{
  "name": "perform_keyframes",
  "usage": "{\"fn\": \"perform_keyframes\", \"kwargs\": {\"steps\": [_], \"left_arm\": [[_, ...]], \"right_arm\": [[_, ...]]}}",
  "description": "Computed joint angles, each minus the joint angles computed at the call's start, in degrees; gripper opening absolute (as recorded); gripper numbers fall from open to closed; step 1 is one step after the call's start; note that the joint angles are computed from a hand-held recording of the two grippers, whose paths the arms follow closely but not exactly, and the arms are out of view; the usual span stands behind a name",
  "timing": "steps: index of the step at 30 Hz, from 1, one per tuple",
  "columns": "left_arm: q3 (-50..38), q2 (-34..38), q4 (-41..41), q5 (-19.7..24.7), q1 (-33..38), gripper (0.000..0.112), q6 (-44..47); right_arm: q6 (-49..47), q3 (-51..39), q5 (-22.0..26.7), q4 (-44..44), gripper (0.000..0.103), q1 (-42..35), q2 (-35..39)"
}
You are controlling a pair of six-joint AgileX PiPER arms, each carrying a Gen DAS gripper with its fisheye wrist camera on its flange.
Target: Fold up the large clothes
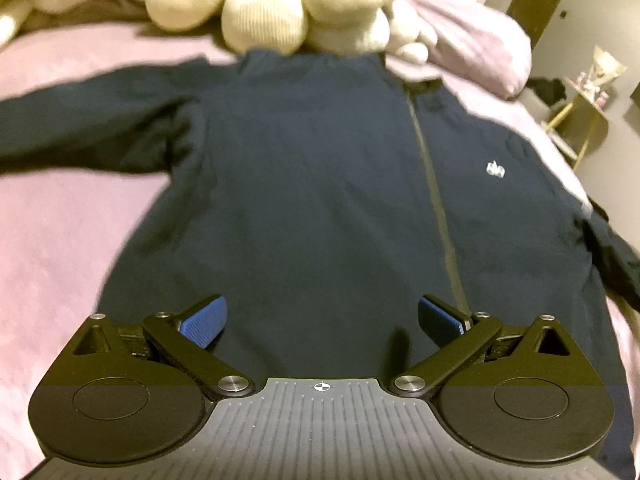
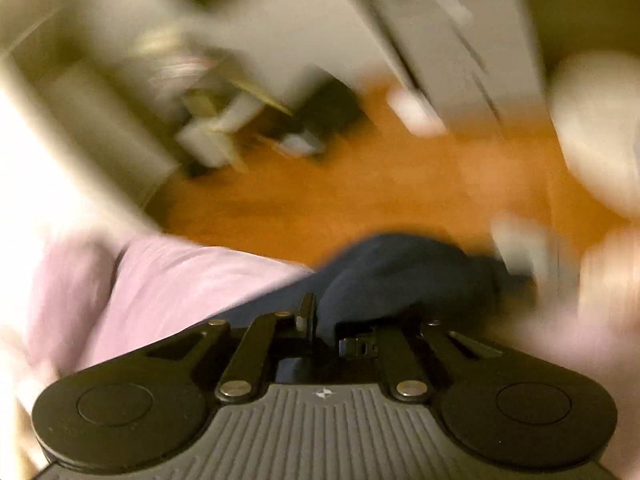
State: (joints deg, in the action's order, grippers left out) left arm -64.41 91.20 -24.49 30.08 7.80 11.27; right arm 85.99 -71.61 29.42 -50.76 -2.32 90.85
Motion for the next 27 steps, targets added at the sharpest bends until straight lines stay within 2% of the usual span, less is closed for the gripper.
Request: {"fn": "perform_keyframes", "kwargs": {"steps": [3, 7, 10, 12, 13, 14, 15, 16, 17, 18, 21, 22, 24, 27], "left_arm": [[-0.7, -0.76, -9.85, 1.61, 2.99, 0.103, 8.71], [-4.74, 1.07, -20.98, 7.91, 6.97, 0.103, 17.43], [-9.82, 4.8, -23.32, 11.67, 7.33, 0.103, 18.12], [-12.44, 6.91, -23.73, 12.46, 6.55, 0.103, 18.13], [-14.07, 8.31, -23.85, 12.48, 5.75, 0.103, 18.04], [-15.85, 9.9, -23.97, 12.36, 4.72, 0.103, 17.6], [-17.76, 11.66, -24.4, 13.05, 3.89, 0.103, 17.15], [-19.21, 13.22, -25.23, 14.02, 3.37, 0.103, 17.05], [-21.05, 15.15, -26.18, 14.89, 2.58, 0.103, 16.46], [-22.83, 17.19, -27.2, 15.56, 1.72, 0.103, 15.82], [-28.94, 23.8, -27.77, 17.48, -0.53, 0.102, 12.03], [-30.6, 25.72, -28.43, 18.35, -0.89, 0.096, 10.61], [-34.45, 29.76, -29.6, 21.27, -1.29, 0.087, 7.4], [-37.02, 32.4, -28.98, 21.0, -2.55, 0.08, 5.82]], "right_arm": [[-7.81, -4.77, 1.58, -11.66, 0.011, 15.75, 1.3], [-17.02, -10.06, 2.93, -20.92, 0.014, 32.53, 11.16], [-30.2, -16.32, 4.17, -13.41, 0.017, 38.15, 21.0], [-39.79, -21.28, 8.61, -7.28, 0.03, 40.44, 27.6], [-41.36, -22.55, 11.22, -7.37, 0.03, 41.4, 29.68], [-40.64, -22.08, 11.56, -9.0, 0.035, 42.05, 29.47], [-40.58, -21.49, 11.44, -8.35, 0.048, 41.93, 28.42], [-40.79, -19.79, 9.4, -5.4, 0.058, 40.78, 25.8], [-40.93, -17.27, 6.36, -2.6, 0.072, 39.24, 22.77], [-39.9, -14.04, 3.16, -0.91, 0.077, 37.85, 19.32], [-38.47, -9.53, -0.66, 4.69, 0.077, 35.2, 12.24], [-37.51, -6.69, -2.79, 7.75, 0.077, 33.55, 9.35], [-39.89, -2.09, -6.74, 18.83, 0.07, 29.57, 4.92], [-44.66, 8.27, -16.41, 36.02, 0.062, 23.06, -0.87]]}}
